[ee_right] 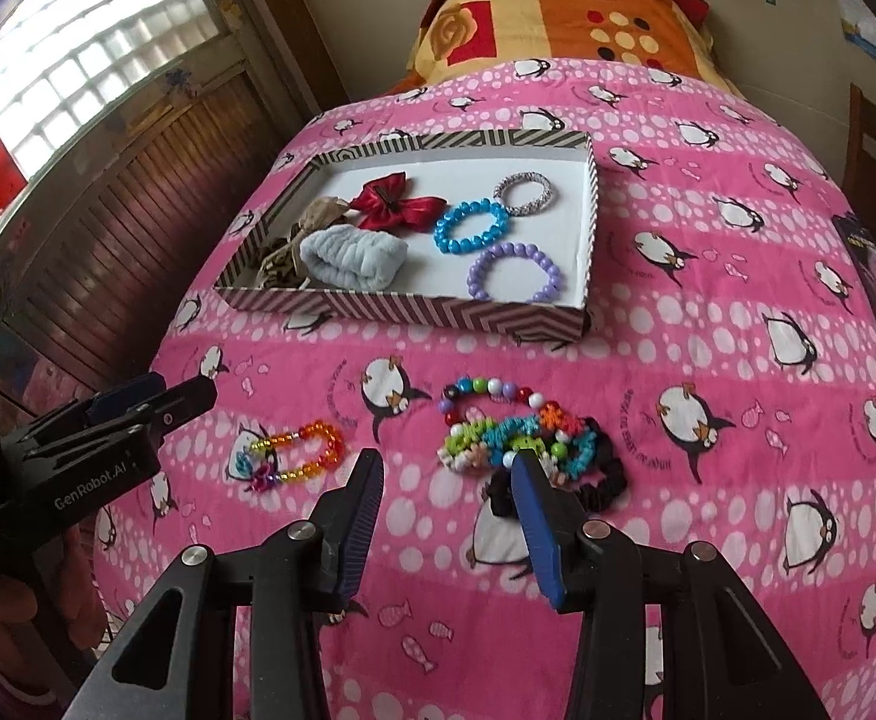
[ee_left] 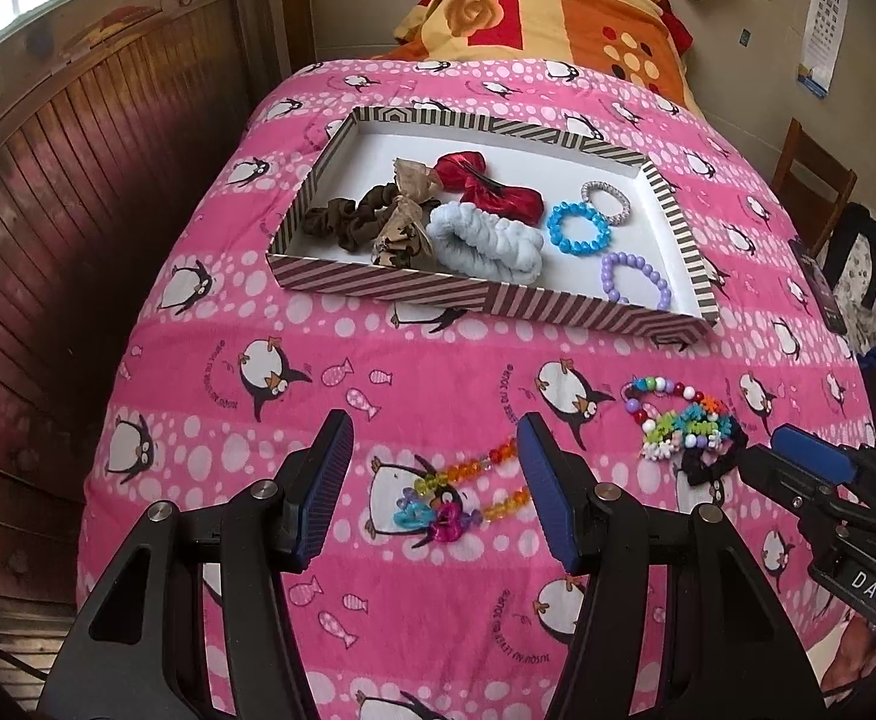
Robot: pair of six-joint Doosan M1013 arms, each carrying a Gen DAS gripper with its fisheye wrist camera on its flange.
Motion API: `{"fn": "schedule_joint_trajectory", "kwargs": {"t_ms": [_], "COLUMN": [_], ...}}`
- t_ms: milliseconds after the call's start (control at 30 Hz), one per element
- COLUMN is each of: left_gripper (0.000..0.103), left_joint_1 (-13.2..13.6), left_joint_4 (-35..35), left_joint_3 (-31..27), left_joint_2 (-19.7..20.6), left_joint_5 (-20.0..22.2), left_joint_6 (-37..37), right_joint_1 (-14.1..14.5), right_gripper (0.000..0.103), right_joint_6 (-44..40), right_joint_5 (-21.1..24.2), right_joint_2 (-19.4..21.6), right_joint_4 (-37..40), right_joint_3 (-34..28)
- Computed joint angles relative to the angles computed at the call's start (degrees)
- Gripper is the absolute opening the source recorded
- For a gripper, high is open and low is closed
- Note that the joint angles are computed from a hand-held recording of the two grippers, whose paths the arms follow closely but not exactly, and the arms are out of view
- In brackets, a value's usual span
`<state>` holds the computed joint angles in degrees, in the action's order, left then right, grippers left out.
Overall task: Organize jewelry
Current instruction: 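Move both open tools back over the remaining bracelets beside the box, then grasp the orange crystal bracelet with left tool while right tool grasps flower bead bracelet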
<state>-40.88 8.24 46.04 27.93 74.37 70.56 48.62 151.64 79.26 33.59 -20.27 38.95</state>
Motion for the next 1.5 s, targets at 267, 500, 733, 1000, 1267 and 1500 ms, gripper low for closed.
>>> {"fn": "schedule_joint_trajectory", "kwargs": {"t_ms": [267, 500, 733, 1000, 1267, 1500], "left_gripper": [0.057, 0.057, 0.057, 0.057, 0.057, 0.057], "left_joint_1": [-0.28, 1.1, 3.2, 4.05, 4.92, 5.5], "left_joint_4": [0.58, -3.33, -8.28, -9.19, -9.36, -12.82], "left_joint_3": [0.84, 2.34, 3.43, 3.82, 3.93, 3.29], "left_joint_2": [-0.38, -0.99, -1.04, -0.74, -0.72, -0.17], "left_joint_5": [-0.23, -0.38, 1.14, 2.62, 3.29, 4.79], "left_joint_6": [-0.33, -1.64, -3.61, -4.9, -6.2, -2.65], "right_joint_1": [0.22, 0.21, -0.04, -0.61, -2.34, -4.04], "right_gripper": [0.042, 0.042, 0.042, 0.042, 0.036, 0.035], "right_joint_6": [0.75, 1.76, 2.98, 1.32, -3.29, -9.44], "right_joint_5": [-0.29, -0.58, -0.69, -0.85, -0.65, -0.97], "right_joint_2": [-1.02, -2.49, -4.1, -4.15, -3.07, -1.75], "right_joint_4": [0.28, 0.77, 1.88, 0.71, -0.51, 3.54], "right_joint_3": [2.08, 5.01, 8.74, 9.26, 8.45, 7.74]}}
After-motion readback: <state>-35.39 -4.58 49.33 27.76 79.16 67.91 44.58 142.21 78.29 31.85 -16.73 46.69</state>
